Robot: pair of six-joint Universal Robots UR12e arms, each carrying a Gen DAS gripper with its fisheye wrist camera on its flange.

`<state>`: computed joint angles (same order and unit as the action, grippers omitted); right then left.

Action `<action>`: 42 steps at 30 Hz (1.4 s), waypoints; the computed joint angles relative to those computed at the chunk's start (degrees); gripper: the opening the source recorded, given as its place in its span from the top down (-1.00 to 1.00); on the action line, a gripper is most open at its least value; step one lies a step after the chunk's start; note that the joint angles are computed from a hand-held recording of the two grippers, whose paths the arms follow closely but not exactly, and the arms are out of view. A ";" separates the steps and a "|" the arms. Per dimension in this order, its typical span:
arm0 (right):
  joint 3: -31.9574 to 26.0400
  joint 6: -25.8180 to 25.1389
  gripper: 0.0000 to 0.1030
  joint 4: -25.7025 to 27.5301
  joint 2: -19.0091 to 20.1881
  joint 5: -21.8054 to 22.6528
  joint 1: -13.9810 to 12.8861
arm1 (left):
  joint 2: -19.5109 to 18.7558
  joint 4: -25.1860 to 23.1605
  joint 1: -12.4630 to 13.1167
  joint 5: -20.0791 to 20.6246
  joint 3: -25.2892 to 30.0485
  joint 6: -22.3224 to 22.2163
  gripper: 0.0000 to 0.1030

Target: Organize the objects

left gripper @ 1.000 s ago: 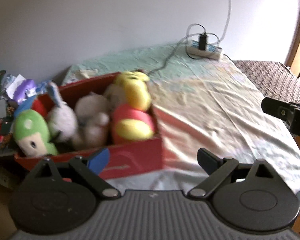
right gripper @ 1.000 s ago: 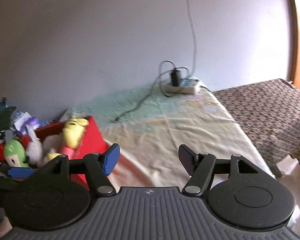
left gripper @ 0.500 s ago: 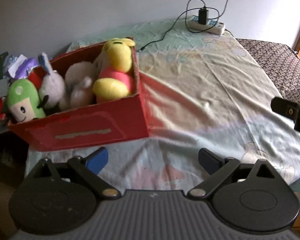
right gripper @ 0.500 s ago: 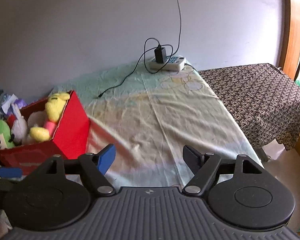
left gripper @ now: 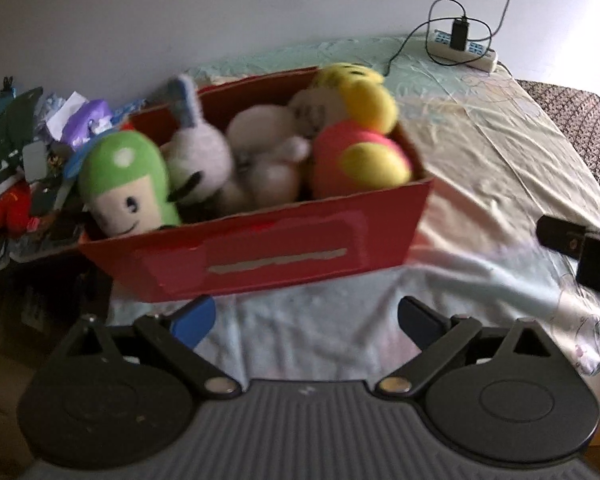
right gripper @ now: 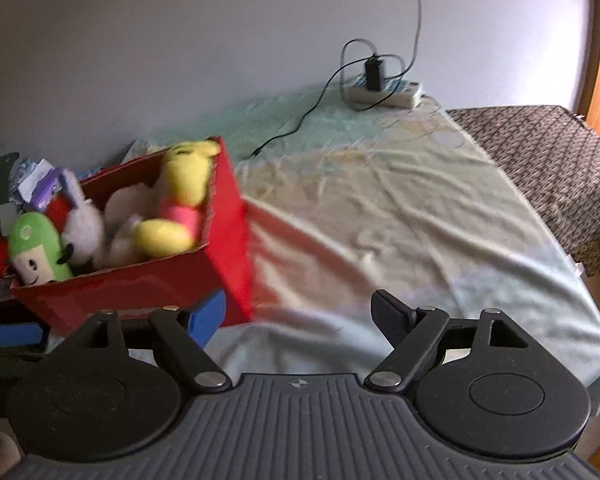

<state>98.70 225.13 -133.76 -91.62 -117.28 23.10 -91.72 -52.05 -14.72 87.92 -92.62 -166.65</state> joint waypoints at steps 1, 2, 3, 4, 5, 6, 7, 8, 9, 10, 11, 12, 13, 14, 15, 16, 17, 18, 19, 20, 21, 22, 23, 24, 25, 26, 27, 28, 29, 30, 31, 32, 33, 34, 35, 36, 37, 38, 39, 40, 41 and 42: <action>-0.68 -0.05 -0.59 0.64 0.54 -0.12 0.32 | 0.12 0.51 0.68 -0.60 -0.27 0.62 -0.91; -1.26 0.03 -0.59 1.41 0.88 -0.23 0.56 | 0.17 1.11 1.15 -0.89 -0.51 1.25 -0.91; -1.68 0.12 -0.59 1.86 1.11 -0.28 0.76 | 0.19 1.51 1.58 -0.97 -0.63 1.76 -0.91; -2.03 0.10 -0.59 2.05 1.27 -0.17 0.91 | 0.20 1.38 1.90 -1.14 -0.59 2.07 -0.91; -2.38 -0.09 -0.59 2.29 1.42 0.02 0.98 | 0.23 1.06 2.14 -1.36 -0.46 2.40 -0.91; -2.74 -0.60 -0.60 2.48 1.55 0.23 0.97 | 0.25 0.88 2.36 -1.46 -0.35 2.89 -0.91; -3.11 -1.18 -0.61 2.59 1.77 0.19 1.07 | 0.27 0.83 2.45 -1.29 -0.26 3.32 -0.91; -3.39 -2.10 -0.62 2.59 1.93 0.22 1.03 | 0.25 0.74 2.56 -1.32 -0.10 3.54 -0.92; -3.63 -3.07 -0.63 2.58 2.06 0.24 1.00 | 0.24 0.57 2.75 -1.66 0.06 3.60 -0.92; -3.94 -4.11 -0.63 2.67 2.22 0.45 0.89 | 0.18 0.61 2.80 -1.67 0.18 3.17 -0.92; -4.02 -5.21 -0.65 2.46 2.29 1.01 0.66 | 0.06 0.84 2.70 -1.17 0.29 2.38 -0.92; -3.99 -6.59 -0.65 1.95 2.25 1.97 0.33 | -0.12 0.96 2.53 -0.36 0.46 1.52 -0.92; -4.07 -7.61 -0.65 1.76 2.29 2.85 0.02 | -0.27 0.98 2.38 0.38 0.60 0.85 -0.92; -4.32 -8.20 -0.65 2.18 2.30 3.61 -0.22 | -0.40 1.03 2.17 1.33 0.75 -0.05 -0.92; -4.68 -8.73 -0.65 2.94 2.25 4.71 -0.61 | -0.58 0.88 1.91 2.54 1.00 -1.14 -0.92; -4.75 -9.65 -0.65 2.84 2.15 5.85 -0.87 | -0.82 0.22 1.66 3.79 1.44 -2.37 -0.92; -4.56 -11.08 -0.66 2.16 2.00 6.77 -1.09 | -0.97 -0.84 1.58 4.31 1.92 -3.41 -0.92; -4.52 -12.54 -0.66 1.81 2.00 7.13 -1.24 | -1.08 -1.81 1.63 4.15 2.34 -4.16 -0.92; -4.43 -14.13 -0.66 1.22 2.02 7.47 -1.47 | -1.10 -1.91 1.59 4.35 2.46 -5.01 -0.92; -4.18 -15.43 -0.66 0.14 1.97 8.05 -1.76 | -1.13 -1.43 1.31 5.48 2.41 -6.00 -0.92; -3.97 -16.12 -0.66 -0.79 1.95 8.45 -2.02 | -1.12 -0.70 0.98 6.77 2.22 -6.77 -0.92; -3.94 -16.03 -0.66 -1.17 1.94 8.66 -2.25 | -0.99 0.10 0.78 7.47 1.88 -7.26 -0.92; -3.99 -15.72 -0.67 -1.15 1.88 9.35 -2.57 | -0.92 0.33 0.66 7.82 1.74 -7.67 -0.92; -4.00 -15.66 -0.66 -1.34 1.75 10.62 -2.93 | -0.99 0.04 0.48 8.20 1.83 -8.10 -0.92; -4.01 -16.33 -0.66 -1.85 1.66 11.98 -3.29 | -1.15 -0.67 0.25 8.65 2.15 -8.38 -0.92; -4.17 -17.42 -0.66 -2.26 1.76 12.17 -3.37 | -1.32 -1.39 0.04 9.08 2.56 -8.63 -0.92; -4.34 -18.67 -0.66 -2.89 1.97 11.42 -3.25 | -1.43 -1.84 -0.11 9.36 2.92 -9.04 -0.92; -4.36 -19.60 -0.67 -4.01 2.23 10.41 -3.05 | -1.54 -1.91 -0.17 9.39 3.26 -9.26 -0.92; -4.36 -20.02 -0.67 -4.97 2.48 9.46 -2.92 | -1.67 -1.69 -0.28 9.53 3.52 -9.25 -0.92; -4.56 -19.89 -0.67 -5.18 2.72 8.80 -2.94 | -1.78 -0.87 -0.36 9.82 3.65 -9.20 -0.92; -5.04 -19.33 -0.67 -4.52 2.96 9.05 -3.25 | -1.94 -0.01 -0.39 10.09 3.71 -9.18 -0.92; -5.58 -18.82 -0.67 -3.70 3.17 9.98 -3.61 | -2.10 0.49 -0.43 10.48 3.86 -9.23 -0.92; -6.22 -18.47 -0.67 -2.82 3.40 11.14 -3.97 | -2.33 0.41 -0.44 10.75 4.20 -9.29 -0.92; -6.93 -18.38 -0.67 -2.06 3.74 11.85 -4.16 | -2.56 -0.25 -0.30 10.63 4.74 -9.37 -0.92; -7.53 -18.56 -0.67 -1.86 4.13 11.75 -4.11 | -2.78 -1.06 -0.12 10.33 5.34 -9.32 -0.92; -8.03 -18.89 -0.67 -2.32 4.63 11.01 -3.88 | -2.99 -1.56 0.07 10.08 5.90 -9.05 -0.92; -8.22 -19.00 -0.67 -2.95 4.98 10.13 -3.60 | -3.19 -1.47 0.21 10.14 6.28 -8.82 -0.92; -8.49 -18.69 -0.67 -3.41 5.43 9.30 -3.34 | -3.42 -1.15 0.36 10.21 6.58 -8.52 -0.92; -8.85 -17.75 -0.67 -3.52 5.94 8.65 -3.09 | -3.68 -0.70 0.58 10.04 6.81 -7.96 -0.92; -9.21 -16.69 -0.67 -3.24 6.33 8.60 -3.05 | -3.91 -0.02 0.80 9.76 6.89 -7.27 -0.92; -9.72 -15.71 -0.67 -2.57 6.75 8.90 -3.05 | -4.16 0.54 1.03 9.48 6.94 -6.58 -0.92; -10.42 -14.87 -0.66 -1.68 7.23 9.15 -2.98 | -4.50 0.61 1.24 9.23 7.17 -5.80 -0.92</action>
<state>88.28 210.26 -135.45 -84.38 -108.12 20.12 -96.23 -51.44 -13.48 97.15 -85.45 -172.46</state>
